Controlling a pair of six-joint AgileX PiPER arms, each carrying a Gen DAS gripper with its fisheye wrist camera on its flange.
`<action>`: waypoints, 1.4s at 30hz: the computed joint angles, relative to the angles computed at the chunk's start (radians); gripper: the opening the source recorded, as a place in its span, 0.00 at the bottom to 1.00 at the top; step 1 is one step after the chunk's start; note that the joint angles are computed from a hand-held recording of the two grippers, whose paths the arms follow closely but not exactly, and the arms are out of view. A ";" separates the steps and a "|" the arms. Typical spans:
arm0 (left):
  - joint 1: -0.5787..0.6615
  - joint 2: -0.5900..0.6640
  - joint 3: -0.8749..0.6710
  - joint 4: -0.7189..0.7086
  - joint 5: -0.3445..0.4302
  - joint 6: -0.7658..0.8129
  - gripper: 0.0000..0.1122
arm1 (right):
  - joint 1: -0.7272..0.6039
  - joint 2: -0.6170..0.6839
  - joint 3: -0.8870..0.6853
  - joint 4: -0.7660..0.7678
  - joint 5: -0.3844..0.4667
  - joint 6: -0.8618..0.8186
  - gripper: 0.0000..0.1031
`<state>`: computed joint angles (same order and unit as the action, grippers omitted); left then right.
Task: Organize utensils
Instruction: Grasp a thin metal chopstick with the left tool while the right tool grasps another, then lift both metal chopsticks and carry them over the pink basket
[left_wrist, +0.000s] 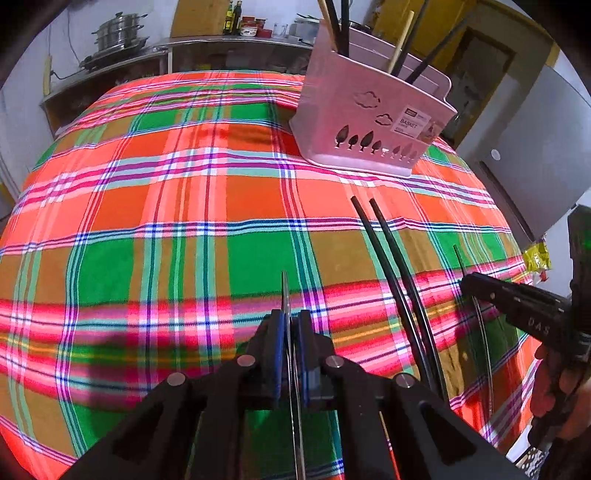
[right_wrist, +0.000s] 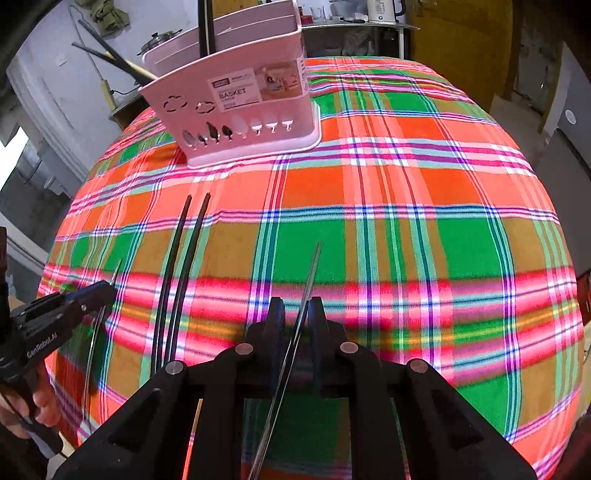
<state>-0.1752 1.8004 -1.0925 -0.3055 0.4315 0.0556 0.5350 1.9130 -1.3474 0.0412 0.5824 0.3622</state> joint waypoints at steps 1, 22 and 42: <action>0.000 0.002 -0.001 -0.004 -0.002 0.005 0.06 | -0.005 0.004 -0.002 0.011 -0.004 -0.006 0.13; -0.035 0.060 -0.131 0.172 0.107 -0.092 0.03 | -0.040 0.091 -0.154 0.086 0.092 -0.131 0.04; 0.007 -0.135 -0.196 0.016 0.179 0.071 0.03 | -0.060 -0.136 -0.080 0.105 0.015 -0.159 0.04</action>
